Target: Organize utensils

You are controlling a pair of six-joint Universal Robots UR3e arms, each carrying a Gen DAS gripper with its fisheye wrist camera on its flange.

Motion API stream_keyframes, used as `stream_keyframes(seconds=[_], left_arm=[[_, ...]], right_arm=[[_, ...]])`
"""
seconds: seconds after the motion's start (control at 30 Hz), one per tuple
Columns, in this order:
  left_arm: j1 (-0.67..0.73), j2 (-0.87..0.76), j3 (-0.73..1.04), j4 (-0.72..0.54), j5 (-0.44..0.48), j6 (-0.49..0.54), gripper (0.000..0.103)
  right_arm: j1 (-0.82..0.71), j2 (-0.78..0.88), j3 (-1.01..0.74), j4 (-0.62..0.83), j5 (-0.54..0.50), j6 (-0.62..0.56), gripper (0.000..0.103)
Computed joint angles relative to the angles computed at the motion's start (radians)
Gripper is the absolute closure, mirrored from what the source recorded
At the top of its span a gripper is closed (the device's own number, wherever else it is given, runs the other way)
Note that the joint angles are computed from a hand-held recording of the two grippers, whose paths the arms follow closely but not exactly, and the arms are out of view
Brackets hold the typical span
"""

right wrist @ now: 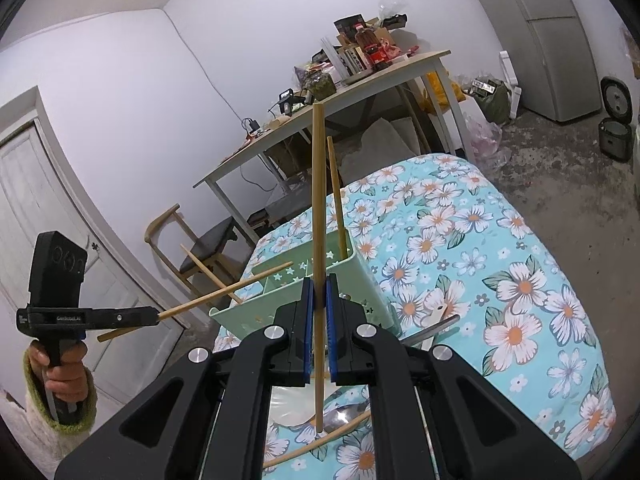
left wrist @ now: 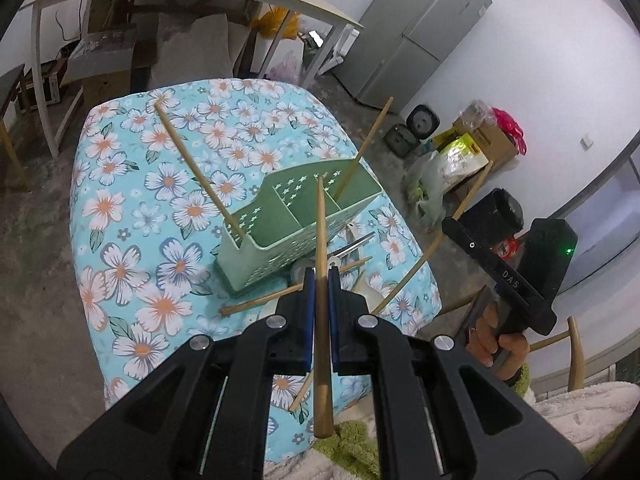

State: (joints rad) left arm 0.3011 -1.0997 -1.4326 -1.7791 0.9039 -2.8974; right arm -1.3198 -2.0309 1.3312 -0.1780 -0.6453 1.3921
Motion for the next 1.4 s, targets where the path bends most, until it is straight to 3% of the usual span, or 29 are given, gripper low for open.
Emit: stream_keyframes(seconds=[0.2, 0.5, 0.67, 0.83, 1.17, 1.4], left_arm=[[-0.125, -0.12, 0.091, 0.075, 0.059, -0.075, 0.097], [-0.306, -0.455, 0.478, -0.034, 0.259, -0.137, 0.097], [-0.326, -0.659, 0.791, -0.211, 0.258, -0.151, 0.097], [-0.348, -0.8, 0.998, -0.247, 0.231, -0.203, 0.097], [-0.351, -0.72, 0.782, 0.034, 0.213, -0.296, 0.097], [-0.226, -0.467, 0.458, 0.195, 0.153, -0.278, 0.094]], right_arm=[[0.001, 0.013, 0.001, -0.006, 0.003, 0.004, 0.097], [-0.01, 0.017, 0.016, -0.002, -0.008, -0.009, 0.097], [-0.024, 0.022, 0.017, 0.01, -0.016, -0.024, 0.097], [-0.036, 0.025, 0.021, 0.016, -0.021, -0.028, 0.097], [-0.06, 0.033, -0.004, 0.053, -0.027, -0.058, 0.097], [-0.047, 0.033, -0.009, 0.058, -0.019, -0.056, 0.097]])
